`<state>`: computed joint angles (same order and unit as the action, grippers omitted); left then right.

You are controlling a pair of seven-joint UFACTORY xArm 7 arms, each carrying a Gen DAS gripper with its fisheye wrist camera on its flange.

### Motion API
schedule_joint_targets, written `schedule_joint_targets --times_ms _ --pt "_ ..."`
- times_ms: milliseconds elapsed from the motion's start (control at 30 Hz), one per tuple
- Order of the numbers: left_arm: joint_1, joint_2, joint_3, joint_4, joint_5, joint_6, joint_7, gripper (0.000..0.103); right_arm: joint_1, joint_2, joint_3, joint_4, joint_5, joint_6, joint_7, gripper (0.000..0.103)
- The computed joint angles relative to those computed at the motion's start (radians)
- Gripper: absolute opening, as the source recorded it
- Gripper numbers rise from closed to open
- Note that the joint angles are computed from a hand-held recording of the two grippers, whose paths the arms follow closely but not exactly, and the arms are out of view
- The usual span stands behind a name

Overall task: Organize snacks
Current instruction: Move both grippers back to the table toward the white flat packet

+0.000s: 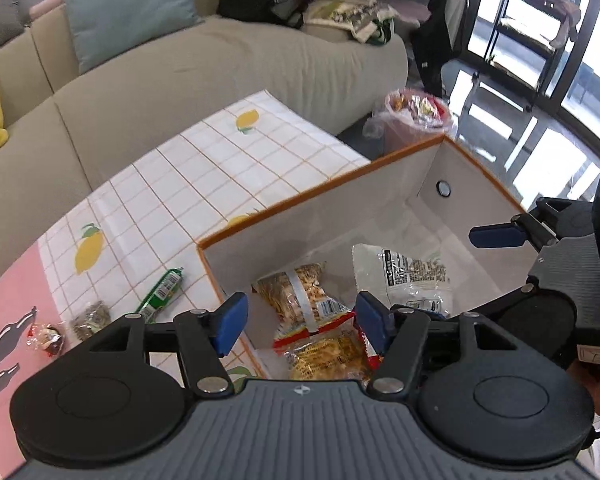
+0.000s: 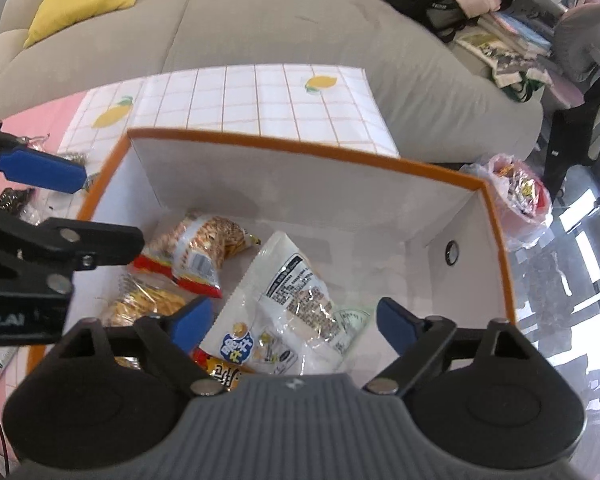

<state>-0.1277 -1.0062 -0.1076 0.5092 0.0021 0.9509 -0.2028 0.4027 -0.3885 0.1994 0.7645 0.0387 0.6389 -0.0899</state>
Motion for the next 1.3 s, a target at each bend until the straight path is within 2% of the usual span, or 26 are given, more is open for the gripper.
schedule_joint_targets --times_ms 167,300,467,600,833,1000,1133,1300 --pt "0.006 -0.114 0.006 -0.014 -0.005 0.049 -0.022 0.073 0.023 -0.1 0.013 -0.044 0.019 -0.021 0.031 0.093" --pt "0.027 -0.229 0.014 -0.032 -0.006 0.103 -0.046 0.073 0.06 -0.196 0.014 -0.103 0.059 -0.077 0.061 0.093" --pt "0.078 -0.401 0.028 -0.064 0.011 0.184 -0.078 0.073 0.117 -0.312 0.035 -0.194 0.11 -0.187 0.147 0.093" --pt "0.124 -0.542 0.049 -0.087 0.026 0.268 -0.102 0.073 0.164 -0.366 0.065 -0.236 0.13 -0.237 0.241 0.093" --pt "0.238 -0.78 0.127 -0.115 0.086 0.464 -0.129 0.073 0.227 -0.383 0.133 -0.266 0.111 -0.282 0.378 0.093" --pt "0.309 -0.92 0.214 -0.131 0.156 0.615 -0.115 0.073 0.288 -0.345 0.154 -0.268 0.071 -0.303 0.413 0.092" --pt "0.352 -0.992 0.279 -0.148 0.205 0.714 -0.108 0.073 0.329 -0.3 0.161 -0.265 0.048 -0.318 0.42 0.084" --pt "0.378 -1.039 0.332 -0.17 0.239 0.775 -0.106 0.073 0.364 -0.248 0.172 -0.258 0.028 -0.334 0.425 0.076"
